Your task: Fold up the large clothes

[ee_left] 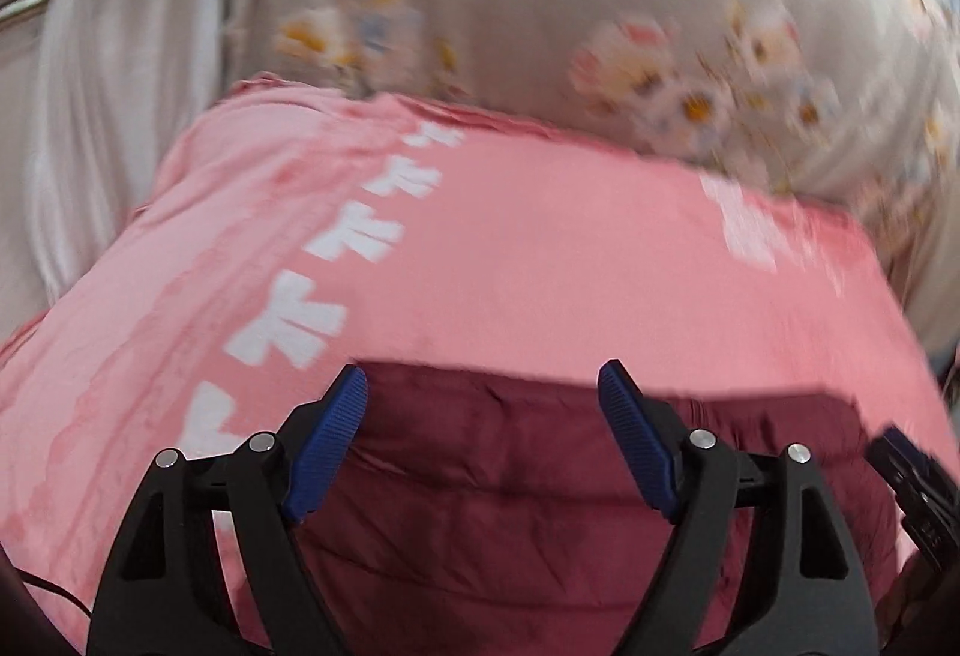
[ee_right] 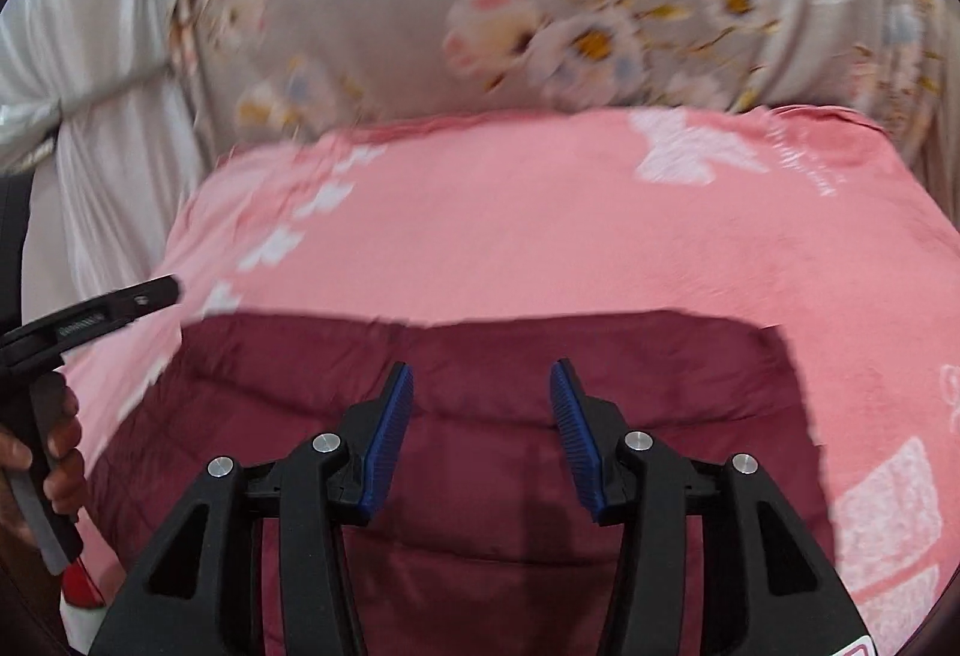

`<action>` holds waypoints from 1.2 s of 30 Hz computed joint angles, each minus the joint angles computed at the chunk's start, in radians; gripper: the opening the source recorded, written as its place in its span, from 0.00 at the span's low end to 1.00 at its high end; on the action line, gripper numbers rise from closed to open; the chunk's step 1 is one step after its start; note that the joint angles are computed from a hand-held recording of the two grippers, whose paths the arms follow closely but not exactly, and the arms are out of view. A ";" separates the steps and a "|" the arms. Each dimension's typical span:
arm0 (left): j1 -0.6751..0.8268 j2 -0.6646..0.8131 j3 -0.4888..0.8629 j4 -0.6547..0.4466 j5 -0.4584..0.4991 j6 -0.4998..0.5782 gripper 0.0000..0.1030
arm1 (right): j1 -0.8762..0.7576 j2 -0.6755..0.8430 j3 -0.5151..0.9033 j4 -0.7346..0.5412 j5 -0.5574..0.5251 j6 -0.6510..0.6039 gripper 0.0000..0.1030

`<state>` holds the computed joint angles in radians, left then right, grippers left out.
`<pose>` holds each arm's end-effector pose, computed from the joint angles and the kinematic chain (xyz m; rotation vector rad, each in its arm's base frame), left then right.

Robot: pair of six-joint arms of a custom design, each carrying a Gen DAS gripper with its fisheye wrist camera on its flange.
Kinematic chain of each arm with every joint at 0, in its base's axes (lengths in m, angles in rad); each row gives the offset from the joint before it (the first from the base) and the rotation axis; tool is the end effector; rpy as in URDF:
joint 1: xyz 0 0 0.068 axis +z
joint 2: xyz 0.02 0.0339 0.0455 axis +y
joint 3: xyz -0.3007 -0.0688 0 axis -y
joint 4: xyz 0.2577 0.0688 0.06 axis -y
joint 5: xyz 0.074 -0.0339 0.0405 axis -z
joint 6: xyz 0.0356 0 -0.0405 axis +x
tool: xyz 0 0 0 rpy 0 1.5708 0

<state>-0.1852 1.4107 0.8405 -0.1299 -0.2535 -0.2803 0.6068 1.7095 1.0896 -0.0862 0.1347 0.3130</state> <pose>0.3008 -0.0473 0.2519 -0.2392 2.2318 0.0375 0.3226 0.2181 0.2395 -0.2647 2.2757 0.3306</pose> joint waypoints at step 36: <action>-0.003 0.418 0.039 0.259 0.008 -0.020 0.77 | -0.036 0.373 0.269 -0.040 -0.073 0.030 0.00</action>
